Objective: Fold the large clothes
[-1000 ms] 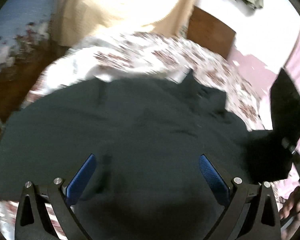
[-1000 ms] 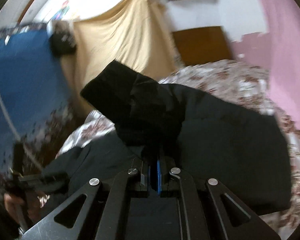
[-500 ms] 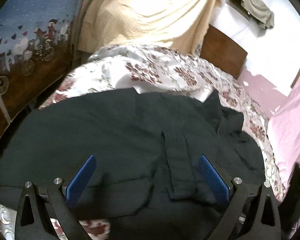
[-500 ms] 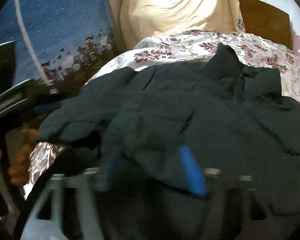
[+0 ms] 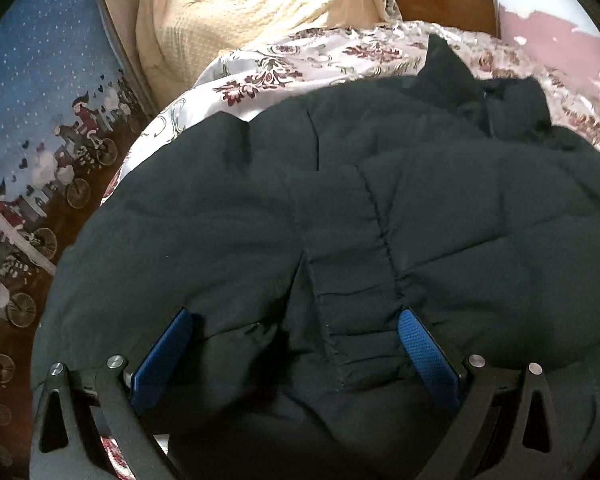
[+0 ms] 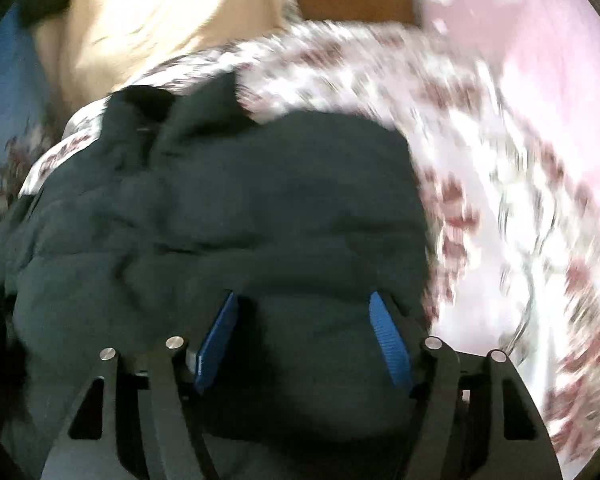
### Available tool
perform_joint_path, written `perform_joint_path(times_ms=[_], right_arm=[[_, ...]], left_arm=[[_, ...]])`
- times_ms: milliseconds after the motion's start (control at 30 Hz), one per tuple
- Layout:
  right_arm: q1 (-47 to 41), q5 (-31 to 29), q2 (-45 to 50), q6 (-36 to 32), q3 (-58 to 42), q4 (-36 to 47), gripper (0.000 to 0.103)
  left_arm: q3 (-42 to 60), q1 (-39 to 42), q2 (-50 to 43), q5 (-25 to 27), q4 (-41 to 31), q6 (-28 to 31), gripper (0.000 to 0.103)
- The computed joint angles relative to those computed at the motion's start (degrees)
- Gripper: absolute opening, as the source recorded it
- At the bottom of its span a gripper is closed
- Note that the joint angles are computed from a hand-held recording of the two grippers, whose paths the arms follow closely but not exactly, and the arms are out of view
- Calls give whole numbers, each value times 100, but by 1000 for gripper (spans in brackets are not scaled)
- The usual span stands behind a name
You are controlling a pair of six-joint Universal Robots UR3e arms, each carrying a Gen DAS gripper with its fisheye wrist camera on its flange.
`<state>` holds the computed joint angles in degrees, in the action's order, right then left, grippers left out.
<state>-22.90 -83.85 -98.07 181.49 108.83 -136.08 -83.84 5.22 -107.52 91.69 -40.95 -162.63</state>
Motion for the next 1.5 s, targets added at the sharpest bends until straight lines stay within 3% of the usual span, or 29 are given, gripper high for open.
perform_joint_path(times_ms=[67,267,367,467,567,633,700,800,933,1133,1367,1500], right_arm=[[-318,523,52,-85,254,-124,63],[-125,378,384,-31,420,-778,64],[-228,553,347,-6,596,-1005,65],[-223,555,32,9,1023,-1255,71],[113,168,-54,169,932,-1238,74],[256,163,-206,316,869,-1187,78],[513,146,-244,554,740,-1158,80],[1061,128,-93,806,357,-1102,82],[2169,-279,681,1055,-612,-1056,84],[3838,-1441,2514,1260,-2791,-650,84],[4743,-2633,4789,1489,-6161,812,84],[4894,-2805,5630,1664,-7488,1515,84]], left_arm=[[-146,-93,-41,173,257,-4,103],[-557,-189,-105,330,1002,-104,103],[-773,-91,43,139,1209,-91,103],[-1074,447,575,-814,1007,-152,103],[-1376,1446,1388,-2322,143,-55,103],[-1523,2124,1887,-3034,-601,190,103],[-1537,2878,2315,-3545,-1522,550,103],[-1329,3846,2537,-3865,-2646,1016,103],[-1046,4984,2256,-4013,-3274,1215,103],[-272,5709,609,-4587,-3662,372,103],[-182,5761,-337,-4850,-3170,-540,103],[-218,5674,-403,-4810,-2818,-788,103]])
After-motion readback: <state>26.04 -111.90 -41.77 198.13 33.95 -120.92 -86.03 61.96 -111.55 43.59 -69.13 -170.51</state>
